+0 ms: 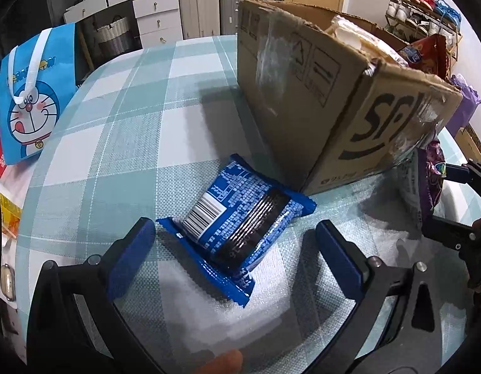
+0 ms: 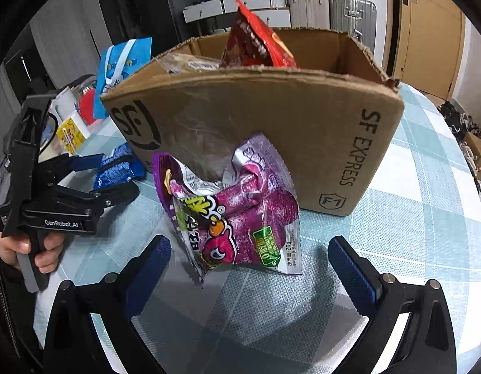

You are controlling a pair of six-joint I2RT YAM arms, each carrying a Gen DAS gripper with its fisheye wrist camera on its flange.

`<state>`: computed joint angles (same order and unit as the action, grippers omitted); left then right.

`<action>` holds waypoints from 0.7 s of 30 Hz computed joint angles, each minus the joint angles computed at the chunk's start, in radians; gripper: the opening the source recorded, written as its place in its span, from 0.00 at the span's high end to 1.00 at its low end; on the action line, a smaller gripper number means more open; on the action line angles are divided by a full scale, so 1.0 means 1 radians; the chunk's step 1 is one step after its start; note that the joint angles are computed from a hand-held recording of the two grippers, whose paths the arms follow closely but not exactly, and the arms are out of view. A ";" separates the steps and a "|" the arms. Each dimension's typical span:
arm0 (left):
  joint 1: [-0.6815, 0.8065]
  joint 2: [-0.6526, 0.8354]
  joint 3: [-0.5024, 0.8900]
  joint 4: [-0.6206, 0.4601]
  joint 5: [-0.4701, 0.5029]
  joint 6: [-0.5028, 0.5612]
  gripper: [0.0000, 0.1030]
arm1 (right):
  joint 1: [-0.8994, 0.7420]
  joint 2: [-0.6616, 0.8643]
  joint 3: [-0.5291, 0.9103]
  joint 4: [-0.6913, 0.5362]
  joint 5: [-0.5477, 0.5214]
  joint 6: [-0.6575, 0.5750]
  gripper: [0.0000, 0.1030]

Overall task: Organize snacks
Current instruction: 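Move the left gripper toward the blue Oreo pack while the right approaches the purple candy bag, then close the left gripper on the blue Oreo pack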

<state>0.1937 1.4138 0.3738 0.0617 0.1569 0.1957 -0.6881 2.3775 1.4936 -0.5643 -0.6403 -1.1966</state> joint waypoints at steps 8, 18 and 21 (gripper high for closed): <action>0.011 0.058 0.042 0.001 0.021 0.025 0.00 | 0.011 -0.012 -0.038 0.054 -0.005 0.022 0.00; 0.019 0.032 0.016 0.020 0.063 0.072 0.19 | 0.020 -0.033 -0.060 0.052 -0.029 0.045 0.01; 0.019 -0.022 -0.014 0.014 0.073 0.083 0.46 | 0.027 -0.044 -0.087 0.077 -0.028 0.053 0.01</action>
